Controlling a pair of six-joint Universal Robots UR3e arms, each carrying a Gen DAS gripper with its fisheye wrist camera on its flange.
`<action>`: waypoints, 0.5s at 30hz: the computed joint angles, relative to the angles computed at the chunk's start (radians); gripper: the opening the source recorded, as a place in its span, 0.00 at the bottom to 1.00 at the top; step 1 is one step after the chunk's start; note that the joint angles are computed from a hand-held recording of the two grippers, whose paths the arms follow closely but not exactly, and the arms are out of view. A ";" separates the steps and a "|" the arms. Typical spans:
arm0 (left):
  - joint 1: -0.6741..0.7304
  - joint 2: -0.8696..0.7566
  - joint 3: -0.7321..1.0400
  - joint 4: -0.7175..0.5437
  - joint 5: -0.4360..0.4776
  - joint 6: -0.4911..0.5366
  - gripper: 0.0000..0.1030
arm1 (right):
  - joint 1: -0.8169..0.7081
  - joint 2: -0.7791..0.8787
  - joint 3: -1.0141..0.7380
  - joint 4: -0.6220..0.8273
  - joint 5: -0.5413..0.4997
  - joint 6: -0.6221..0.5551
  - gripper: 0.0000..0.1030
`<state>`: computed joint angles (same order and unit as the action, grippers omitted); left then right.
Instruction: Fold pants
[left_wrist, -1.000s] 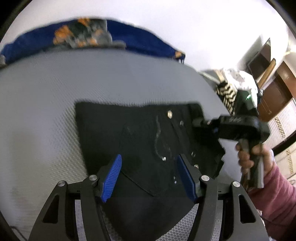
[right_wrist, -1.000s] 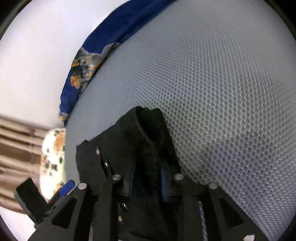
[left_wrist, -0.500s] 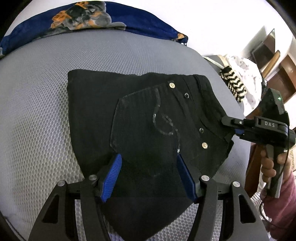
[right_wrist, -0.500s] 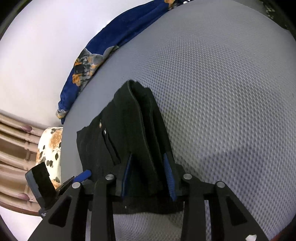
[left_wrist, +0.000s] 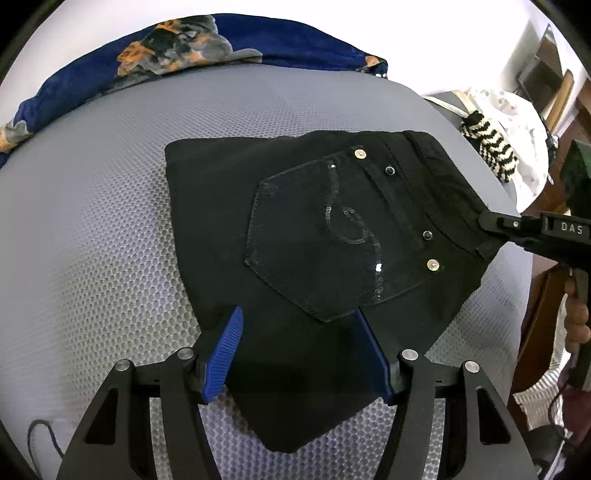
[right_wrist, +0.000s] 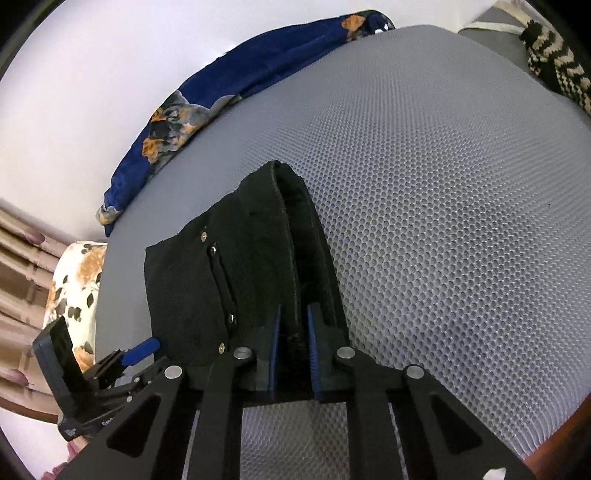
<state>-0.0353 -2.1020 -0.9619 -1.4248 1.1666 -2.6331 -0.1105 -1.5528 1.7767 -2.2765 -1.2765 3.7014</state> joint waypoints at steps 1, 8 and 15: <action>-0.006 -0.004 0.009 -0.006 0.015 0.005 0.61 | 0.003 -0.003 0.003 0.007 -0.007 0.002 0.11; -0.039 -0.017 -0.017 0.033 0.092 0.023 0.61 | -0.003 0.033 0.068 -0.050 -0.020 0.005 0.12; -0.041 -0.014 -0.027 0.046 0.097 0.013 0.61 | -0.001 0.046 0.071 -0.062 -0.024 0.011 0.14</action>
